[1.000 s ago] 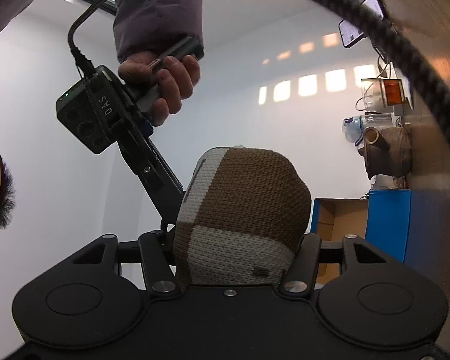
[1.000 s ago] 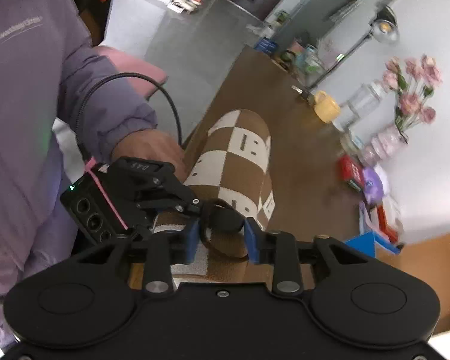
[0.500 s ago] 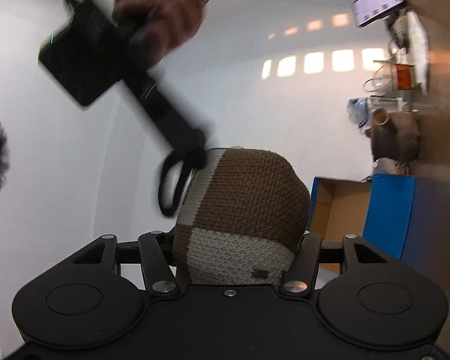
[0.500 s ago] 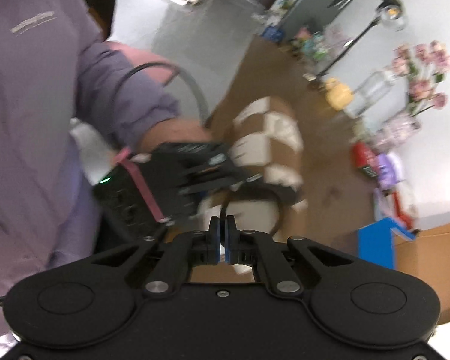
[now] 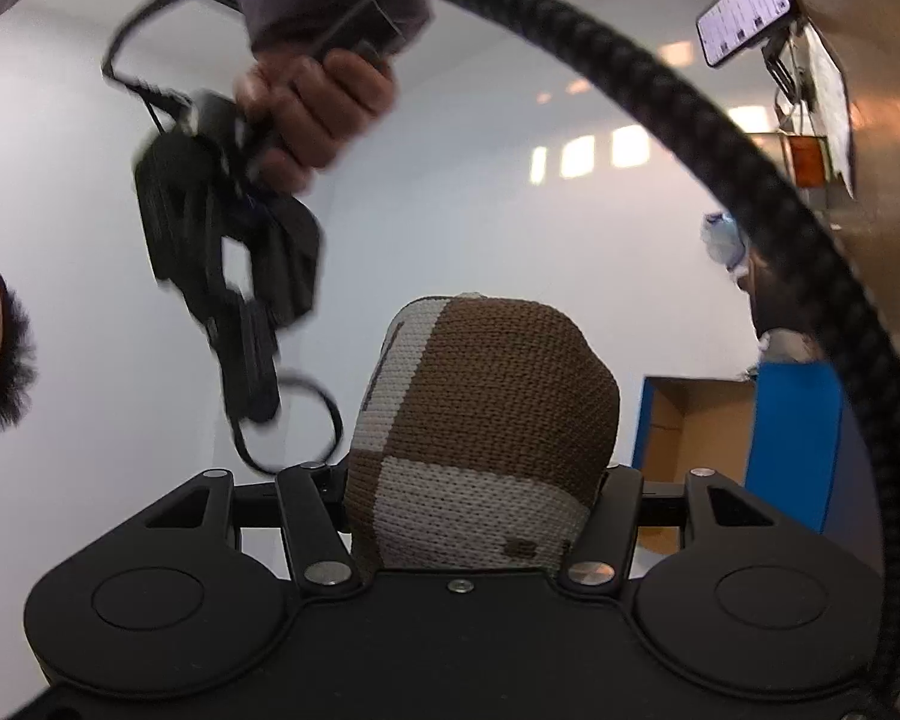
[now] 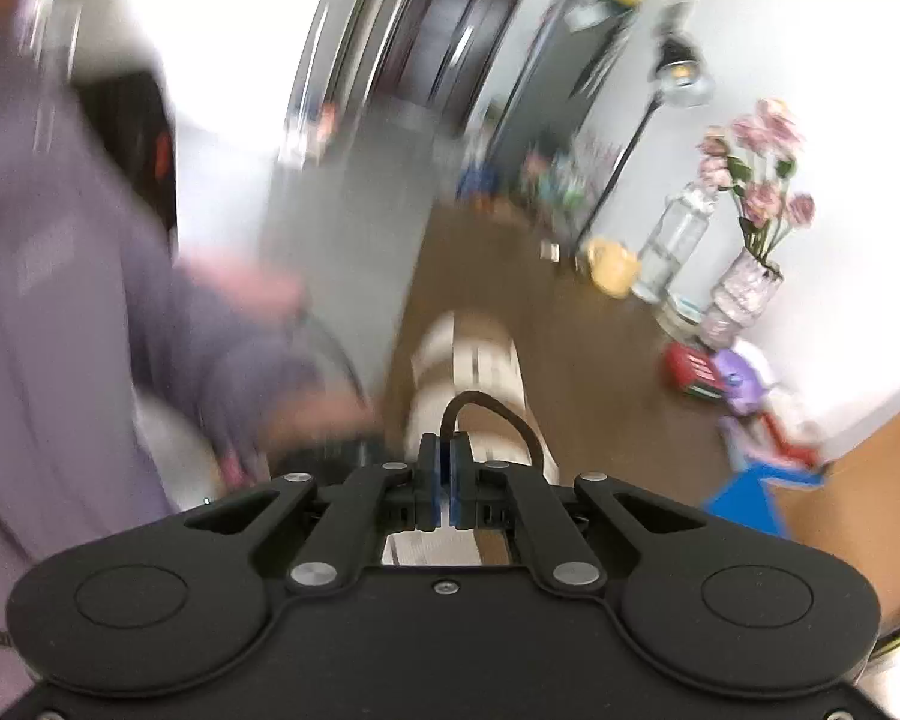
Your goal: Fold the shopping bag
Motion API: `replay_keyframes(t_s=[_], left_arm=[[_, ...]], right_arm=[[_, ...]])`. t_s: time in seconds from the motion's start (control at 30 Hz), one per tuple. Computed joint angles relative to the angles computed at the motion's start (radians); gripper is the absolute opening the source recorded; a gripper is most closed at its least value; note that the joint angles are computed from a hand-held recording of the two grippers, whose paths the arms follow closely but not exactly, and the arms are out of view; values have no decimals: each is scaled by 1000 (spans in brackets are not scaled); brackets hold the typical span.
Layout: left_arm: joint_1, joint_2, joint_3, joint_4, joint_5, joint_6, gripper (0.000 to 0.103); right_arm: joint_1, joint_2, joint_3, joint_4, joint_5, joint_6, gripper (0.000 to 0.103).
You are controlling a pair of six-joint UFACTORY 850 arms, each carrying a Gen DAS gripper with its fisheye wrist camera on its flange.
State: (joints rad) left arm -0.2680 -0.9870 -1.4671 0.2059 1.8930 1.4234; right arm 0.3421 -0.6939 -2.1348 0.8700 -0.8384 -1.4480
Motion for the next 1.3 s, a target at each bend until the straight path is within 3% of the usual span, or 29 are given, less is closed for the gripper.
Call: replay_keyframes(t_s=[0.2,0.47,0.63,1.0,1.17,1.3], left_arm=[[-20,-10,-19,-60,40,-38,56],[3,-40,-41,5,105,-9,57],[3,-41,-39,-2,105,-25,57],[-9,-29,-36,-24,65,-39,56],[4,-45,-49,95,79,35,57],[15,-46,-45,196,86,64,57]], right_arm=[[-72,-82,-34,302,-144,31,2],[-92,-182,-184,209,-261,183,2],[-86,-166,-174,165,-243,204,2],[-57,-123,-120,38,-283,216,2],[-52,-100,-88,24,-262,199,2],[-48,-130,-160,-9,-294,234,2]])
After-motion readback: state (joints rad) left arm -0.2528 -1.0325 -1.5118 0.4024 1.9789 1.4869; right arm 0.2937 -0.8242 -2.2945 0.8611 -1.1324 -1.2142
